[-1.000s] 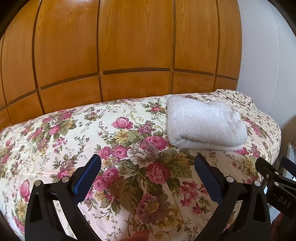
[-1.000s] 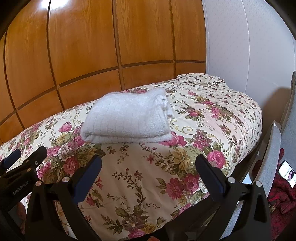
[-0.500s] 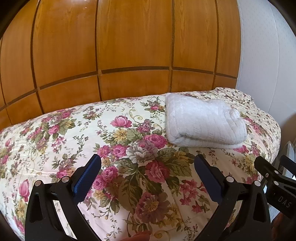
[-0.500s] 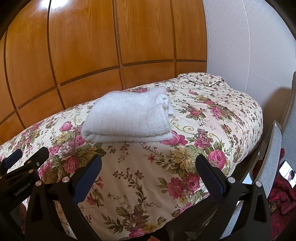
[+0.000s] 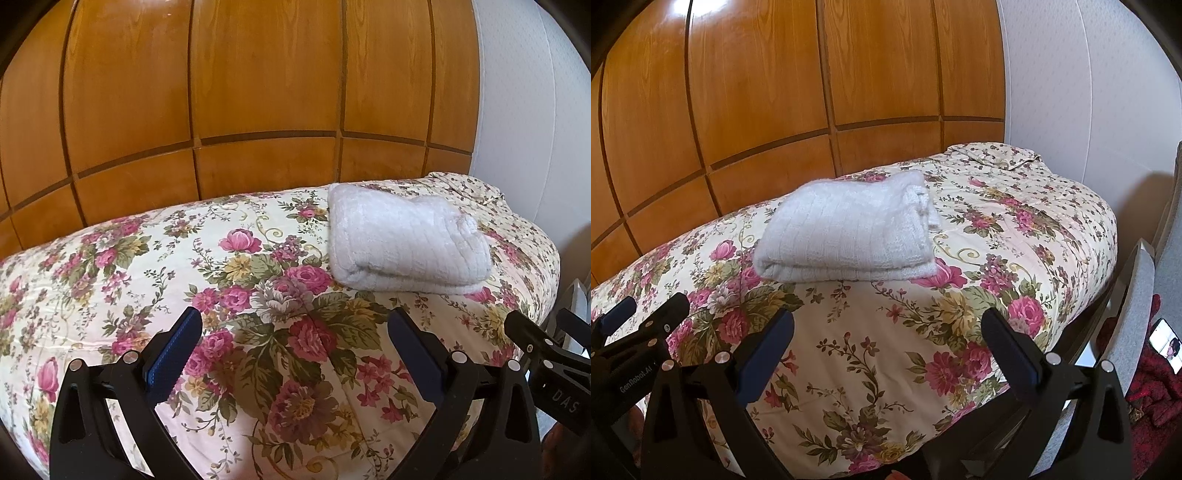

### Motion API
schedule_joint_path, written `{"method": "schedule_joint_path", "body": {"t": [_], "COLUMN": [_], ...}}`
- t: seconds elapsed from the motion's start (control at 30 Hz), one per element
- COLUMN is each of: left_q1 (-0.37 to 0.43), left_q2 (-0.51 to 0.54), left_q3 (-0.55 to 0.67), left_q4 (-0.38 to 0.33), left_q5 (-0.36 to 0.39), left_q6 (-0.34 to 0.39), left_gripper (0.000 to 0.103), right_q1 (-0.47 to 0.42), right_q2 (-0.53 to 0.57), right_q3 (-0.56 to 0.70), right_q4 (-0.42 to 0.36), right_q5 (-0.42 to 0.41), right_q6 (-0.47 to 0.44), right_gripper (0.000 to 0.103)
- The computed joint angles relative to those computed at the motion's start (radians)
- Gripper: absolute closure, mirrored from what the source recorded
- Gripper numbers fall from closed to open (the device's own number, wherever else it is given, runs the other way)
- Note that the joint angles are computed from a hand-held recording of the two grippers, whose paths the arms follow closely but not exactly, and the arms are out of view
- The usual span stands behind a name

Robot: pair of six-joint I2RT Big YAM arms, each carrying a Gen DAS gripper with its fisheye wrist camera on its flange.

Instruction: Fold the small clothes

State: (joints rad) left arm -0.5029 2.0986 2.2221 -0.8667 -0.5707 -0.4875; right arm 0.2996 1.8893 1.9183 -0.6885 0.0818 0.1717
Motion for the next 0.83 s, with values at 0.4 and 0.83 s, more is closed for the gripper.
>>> {"method": "schedule_joint_path", "body": {"t": [0.4,0.83], "left_q1": [-0.003,0.006], "left_q2": [0.008,0.046], "left_q3": [0.007,0.062], "left_q4": [-0.012,-0.028], "left_q5": [0.009,0.088], "left_q6": [-0.007,0.046], "left_gripper": [0.003,0.003], "right_q1": [-0.005,-0.018], "right_q2": [0.01,0.044], "right_q3": [0.013,0.054], "right_q4": [-0.017,-0.05], "right_q5": [-0.009,-0.019], "right_q6": [0.002,0.014], "right_gripper": [0.002,0.002]}}
